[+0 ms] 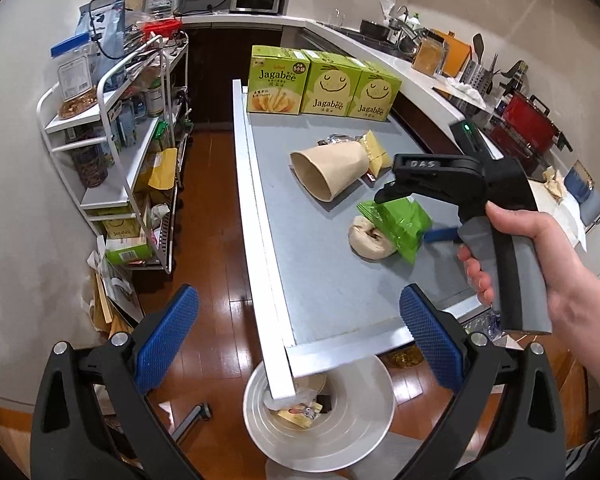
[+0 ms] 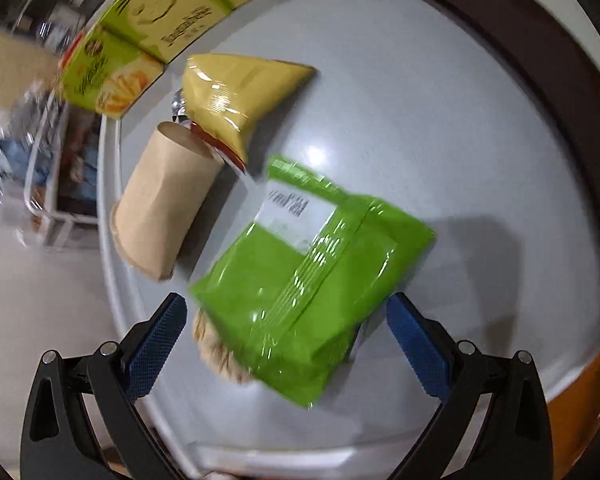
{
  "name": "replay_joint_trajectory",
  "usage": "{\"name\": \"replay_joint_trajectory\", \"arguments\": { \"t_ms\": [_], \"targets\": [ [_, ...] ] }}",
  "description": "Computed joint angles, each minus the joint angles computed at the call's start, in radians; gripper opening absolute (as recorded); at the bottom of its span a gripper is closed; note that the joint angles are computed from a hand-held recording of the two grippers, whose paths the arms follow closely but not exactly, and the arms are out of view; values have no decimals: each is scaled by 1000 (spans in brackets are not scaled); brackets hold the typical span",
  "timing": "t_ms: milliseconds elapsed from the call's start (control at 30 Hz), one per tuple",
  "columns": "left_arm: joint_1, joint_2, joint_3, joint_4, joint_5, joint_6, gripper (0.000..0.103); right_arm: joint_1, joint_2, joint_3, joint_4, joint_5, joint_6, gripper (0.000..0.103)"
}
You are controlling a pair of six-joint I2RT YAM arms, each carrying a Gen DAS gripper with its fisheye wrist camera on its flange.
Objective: Collect trash
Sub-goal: 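Move both tools back over the cart toward the remaining items, then grasp the yellow snack packet with the right tool while the left tool grasps the tipped paper cup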
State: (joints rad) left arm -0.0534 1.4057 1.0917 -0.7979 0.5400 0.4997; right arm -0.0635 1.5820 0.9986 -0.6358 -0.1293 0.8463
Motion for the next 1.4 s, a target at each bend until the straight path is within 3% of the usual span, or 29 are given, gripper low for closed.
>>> {"name": "replay_joint_trajectory", "arguments": {
  "t_ms": [200, 300, 433, 500, 600, 733, 867, 967, 1167, 1300, 1367, 1400],
  "targets": [
    [-84, 96, 82, 65, -56, -97, 101, 17, 94, 121, -73, 160, -293, 96],
    [-133, 130, 116, 93, -95, -132, 101, -12, 76, 126, -102, 173, -436, 89],
    [-223, 202, 182, 124, -166, -153, 101, -11, 39, 125, -173, 258, -683, 88],
    [-263, 253, 232, 125, -187, -173, 101, -45, 44, 129, -223, 138, -791, 86],
    [-307, 296, 277, 134, -202, -203, 101, -78, -2, 76, -194, 8, -895, 85],
    [-342, 331, 306, 156, -247, -220, 101, -150, -34, 65, -186, 5, -780, 88],
    [-349, 381, 354, 163, -255, -212, 101, -261, -15, 79, -179, -135, -593, 93],
    [-358, 423, 411, 146, -273, -205, 101, -239, 7, 107, -154, -59, -545, 93],
    [-365, 444, 435, 140, -267, -233, 101, -159, 167, 298, -119, 117, -690, 93],
    [-370, 446, 437, 144, -280, -233, 101, -177, 374, 527, -171, 92, -732, 92],
    [-363, 448, 440, 142, -277, -238, 101, -171, 446, 607, -211, 81, -765, 84],
    [-359, 454, 446, 139, -273, -240, 101, -166, 490, 654, -244, 72, -777, 75]
  ]
}}
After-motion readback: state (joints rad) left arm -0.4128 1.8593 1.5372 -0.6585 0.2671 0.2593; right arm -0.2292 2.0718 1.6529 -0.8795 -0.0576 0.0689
